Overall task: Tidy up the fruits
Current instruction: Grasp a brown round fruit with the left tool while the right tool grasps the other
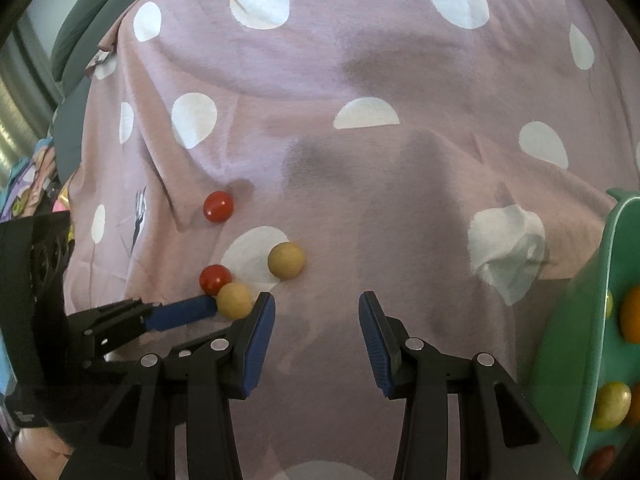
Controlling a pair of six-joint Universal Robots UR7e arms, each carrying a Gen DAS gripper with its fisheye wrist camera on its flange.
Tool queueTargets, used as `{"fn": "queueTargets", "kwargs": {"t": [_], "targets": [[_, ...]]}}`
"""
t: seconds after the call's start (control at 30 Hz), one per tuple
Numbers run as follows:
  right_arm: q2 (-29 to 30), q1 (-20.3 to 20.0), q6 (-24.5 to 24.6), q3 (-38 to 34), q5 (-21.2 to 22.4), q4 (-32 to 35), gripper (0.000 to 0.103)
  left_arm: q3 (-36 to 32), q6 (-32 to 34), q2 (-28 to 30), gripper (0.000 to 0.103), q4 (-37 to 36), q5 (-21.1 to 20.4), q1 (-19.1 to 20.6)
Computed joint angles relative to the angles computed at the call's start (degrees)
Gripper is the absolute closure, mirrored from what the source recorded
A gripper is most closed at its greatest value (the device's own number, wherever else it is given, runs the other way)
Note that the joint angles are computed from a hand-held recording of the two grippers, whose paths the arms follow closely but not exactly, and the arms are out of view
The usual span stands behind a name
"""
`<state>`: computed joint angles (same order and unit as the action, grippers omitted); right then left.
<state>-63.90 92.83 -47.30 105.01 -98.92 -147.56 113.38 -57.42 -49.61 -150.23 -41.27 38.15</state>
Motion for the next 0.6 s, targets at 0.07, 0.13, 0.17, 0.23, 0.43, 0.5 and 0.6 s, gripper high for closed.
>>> {"fn": "queueTargets", "kwargs": {"t": [0.07, 0.13, 0.17, 0.23, 0.43, 0.5, 0.6], "targets": [[0.1, 0.0, 0.0, -0.1, -0.1, 0.0, 0.059, -0.9, -0.1, 0.3, 0.059, 1.9, 0.5, 0.1], [0.4, 0.0, 0.0, -0.3, -0.2, 0.3, 0.059, -1.9, 0.0, 0.7, 0.063, 3.9, 1.1, 0.2], [0.5, 0.1, -0.1, -0.3, -0.3, 0.2, 0.059, -2.4, 0.1, 1.0, 0.065, 4.7, 1.6, 0.3], [0.9, 0.3, -0.3, -0.3, -0.4, 0.1, 0.059, -2.9, 0.8, 1.2, 0.071, 5.5, 2.8, 0.6], [2.3, 0.9, -0.1, -0.6, -0.8, -0.2, 0.059, -2.9, 2.0, 1.2, 0.077, 4.7, 3.2, 1.1], [2.8, 1.1, -0.1, -0.9, -0.8, 0.0, 0.059, -2.3, 2.3, 0.9, 0.077, 3.8, 3.1, 1.1], [3.8, 1.6, -0.4, -1.4, -1.6, -0.1, 0.059, -1.1, 2.2, 0.2, 0.077, 2.4, 2.9, 0.9]]}}
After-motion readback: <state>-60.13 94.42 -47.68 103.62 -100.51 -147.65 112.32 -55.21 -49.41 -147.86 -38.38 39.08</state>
